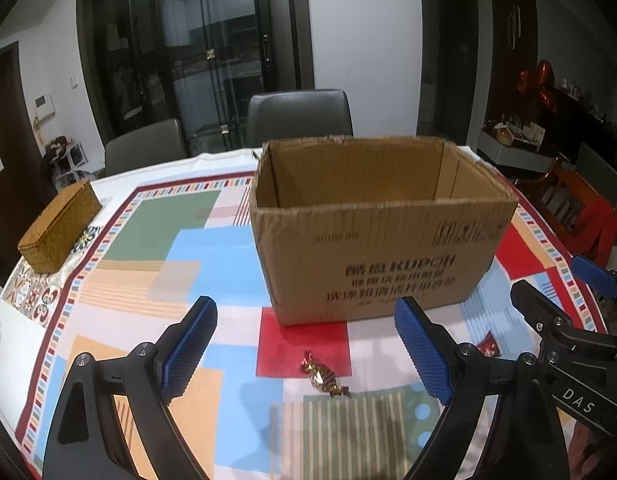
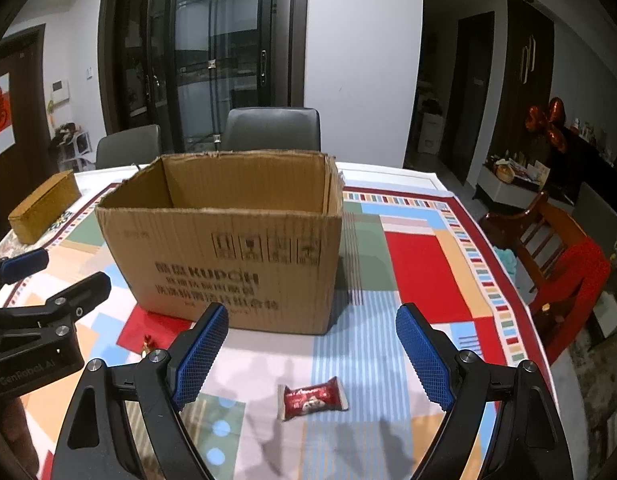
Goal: Organize snacks
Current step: 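Grasp the red wrapped candy with the right tool while the left tool grasps the gold candy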
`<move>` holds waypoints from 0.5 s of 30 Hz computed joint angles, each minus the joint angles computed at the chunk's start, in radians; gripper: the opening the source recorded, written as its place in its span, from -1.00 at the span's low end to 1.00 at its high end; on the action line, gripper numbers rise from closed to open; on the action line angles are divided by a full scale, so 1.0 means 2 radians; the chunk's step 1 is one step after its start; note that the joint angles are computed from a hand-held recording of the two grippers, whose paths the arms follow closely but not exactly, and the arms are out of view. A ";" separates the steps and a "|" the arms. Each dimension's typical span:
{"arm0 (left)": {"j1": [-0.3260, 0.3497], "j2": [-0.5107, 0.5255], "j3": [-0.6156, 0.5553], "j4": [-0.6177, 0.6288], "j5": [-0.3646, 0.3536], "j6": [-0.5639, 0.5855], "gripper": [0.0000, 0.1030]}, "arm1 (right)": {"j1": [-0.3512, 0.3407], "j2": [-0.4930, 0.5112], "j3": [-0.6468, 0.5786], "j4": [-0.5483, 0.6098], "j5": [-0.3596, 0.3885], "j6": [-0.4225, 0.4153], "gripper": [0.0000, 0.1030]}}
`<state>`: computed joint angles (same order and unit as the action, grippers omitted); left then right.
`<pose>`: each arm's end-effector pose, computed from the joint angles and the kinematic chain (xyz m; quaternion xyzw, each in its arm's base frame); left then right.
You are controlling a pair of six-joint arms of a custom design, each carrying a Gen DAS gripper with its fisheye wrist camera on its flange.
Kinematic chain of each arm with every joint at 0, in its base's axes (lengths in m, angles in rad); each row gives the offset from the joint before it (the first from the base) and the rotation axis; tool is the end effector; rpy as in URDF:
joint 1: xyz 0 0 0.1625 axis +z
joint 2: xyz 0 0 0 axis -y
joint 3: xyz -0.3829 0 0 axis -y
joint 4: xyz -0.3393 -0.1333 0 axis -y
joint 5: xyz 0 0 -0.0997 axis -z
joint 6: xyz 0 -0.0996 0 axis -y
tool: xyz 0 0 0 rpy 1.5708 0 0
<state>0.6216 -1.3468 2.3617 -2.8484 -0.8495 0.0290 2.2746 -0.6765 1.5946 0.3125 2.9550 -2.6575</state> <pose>-0.1928 -0.3830 0.2013 0.3950 0.8406 -0.2651 0.2590 0.2967 -0.2949 0.0820 -0.0242 -0.7661 0.4600 0.4483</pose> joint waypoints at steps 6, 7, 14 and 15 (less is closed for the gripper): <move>0.005 0.005 0.018 -0.010 0.001 -0.003 0.76 | -0.008 0.013 0.012 0.010 0.001 0.025 0.68; 0.006 0.007 0.020 -0.012 0.000 -0.002 0.76 | -0.011 0.014 0.015 0.010 -0.001 0.028 0.68; 0.014 0.022 0.029 -0.020 -0.003 -0.003 0.76 | -0.026 0.018 0.034 0.003 -0.023 0.037 0.68; 0.015 0.025 0.030 -0.021 -0.003 -0.004 0.76 | -0.029 0.019 0.037 0.003 -0.027 0.038 0.68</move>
